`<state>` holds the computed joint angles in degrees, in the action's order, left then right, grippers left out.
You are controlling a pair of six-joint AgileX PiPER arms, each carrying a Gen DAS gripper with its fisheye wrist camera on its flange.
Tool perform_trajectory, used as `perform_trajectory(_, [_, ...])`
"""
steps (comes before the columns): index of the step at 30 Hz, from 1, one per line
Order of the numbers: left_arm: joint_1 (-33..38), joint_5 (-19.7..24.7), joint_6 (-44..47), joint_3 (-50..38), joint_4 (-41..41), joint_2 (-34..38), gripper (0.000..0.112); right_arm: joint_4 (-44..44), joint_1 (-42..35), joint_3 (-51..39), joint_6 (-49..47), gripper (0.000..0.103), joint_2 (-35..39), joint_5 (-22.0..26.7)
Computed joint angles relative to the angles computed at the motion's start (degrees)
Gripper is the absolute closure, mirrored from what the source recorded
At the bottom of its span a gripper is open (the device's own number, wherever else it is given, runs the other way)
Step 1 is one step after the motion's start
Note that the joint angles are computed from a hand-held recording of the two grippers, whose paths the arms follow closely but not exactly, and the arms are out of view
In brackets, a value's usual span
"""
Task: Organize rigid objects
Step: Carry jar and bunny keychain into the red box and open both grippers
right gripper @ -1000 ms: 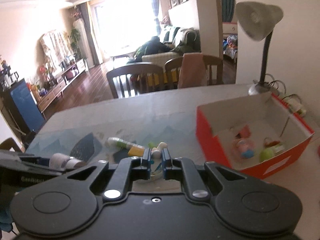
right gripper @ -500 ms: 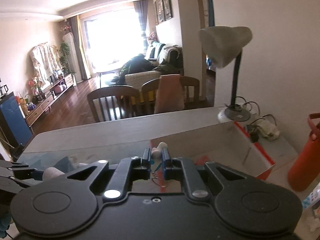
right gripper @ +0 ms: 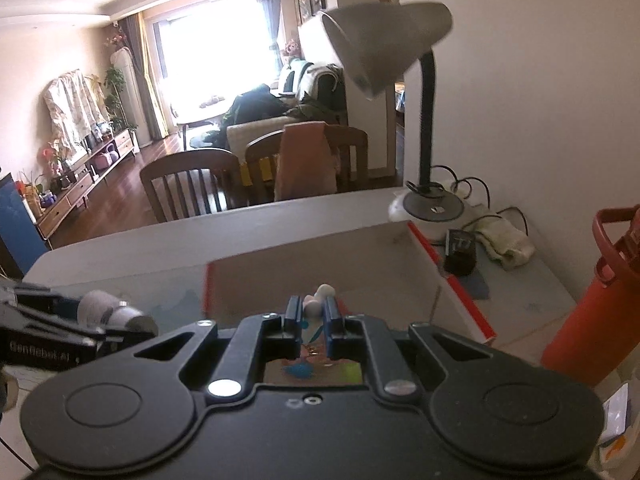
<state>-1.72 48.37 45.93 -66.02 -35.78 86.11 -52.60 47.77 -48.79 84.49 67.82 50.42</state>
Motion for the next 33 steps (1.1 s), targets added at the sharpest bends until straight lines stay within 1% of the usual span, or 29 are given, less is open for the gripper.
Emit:
perform_trajectory(4, [-7.02, -4.82, -7.37, -3.09, 5.04, 3.97, 0.039, 1.63, -5.81, 3.91, -2.72, 0.094, -1.77, -5.13])
perform_trajectory(7, [-11.35, -7.4, -13.03, -6.07, 9.39, 7.73, 0.039, 2.74, -9.97, 6.39, -4.36, 0.094, -2.13, -8.84])
perform_trajectory(10, [-14.82, -9.74, -18.04, -8.3, 13.56, 10.93, 0.039, 3.36, -13.98, 8.51, -5.81, 0.094, -1.98, -12.56])
perform_trajectory(13, [-17.94, -10.78, -22.73, -11.25, 16.79, 14.65, 0.039, 5.18, -18.56, 10.14, -8.82, 0.094, -1.83, -16.95])
perform_trajectory(16, [-20.63, -10.89, -26.52, -14.85, 19.52, 18.54, 0.039, 9.0, -21.89, 11.62, -13.13, 0.094, -2.43, -20.6])
perform_trajectory(18, [-22.09, -10.61, -28.91, -17.37, 21.41, 21.23, 0.039, 13.39, -23.6, 12.42, -18.85, 0.094, -3.23, -23.09])
perform_trajectory(20, [-23.14, -10.04, -30.68, -19.94, 22.69, 23.95, 0.039, 14.27, -24.11, 12.62, -21.41, 0.094, -2.55, -23.9])
perform_trajectory(22, [-24.37, -9.25, -32.62, -22.92, 24.44, 27.11, 0.039, 16.93, -25.18, 12.5, -25.17, 0.094, -1.03, -24.87])
perform_trajectory(27, [-26.47, -7.26, -35.4, -29.24, 26.85, 33.76, 0.039, 19.56, -28.16, 13.05, -28.56, 0.094, 2.04, -28.16])
perform_trajectory(28, [-26.82, -6.78, -35.91, -30.51, 27.19, 35.01, 0.039, 18.89, -28.37, 13.29, -28.11, 0.094, 2.15, -28.77])
perform_trajectory(32, [-28.07, -5.0, -37.54, -35.29, 28.76, 39.22, 0.039, 20.14, -29.36, 12.93, -30.46, 0.094, 3.03, -29.49])
perform_trajectory(33, [-28.35, -4.6, -37.61, -36.42, 29.0, 40.16, 0.039, 22.19, -30.59, 12.8, -33.22, 0.091, 3.51, -30.5])
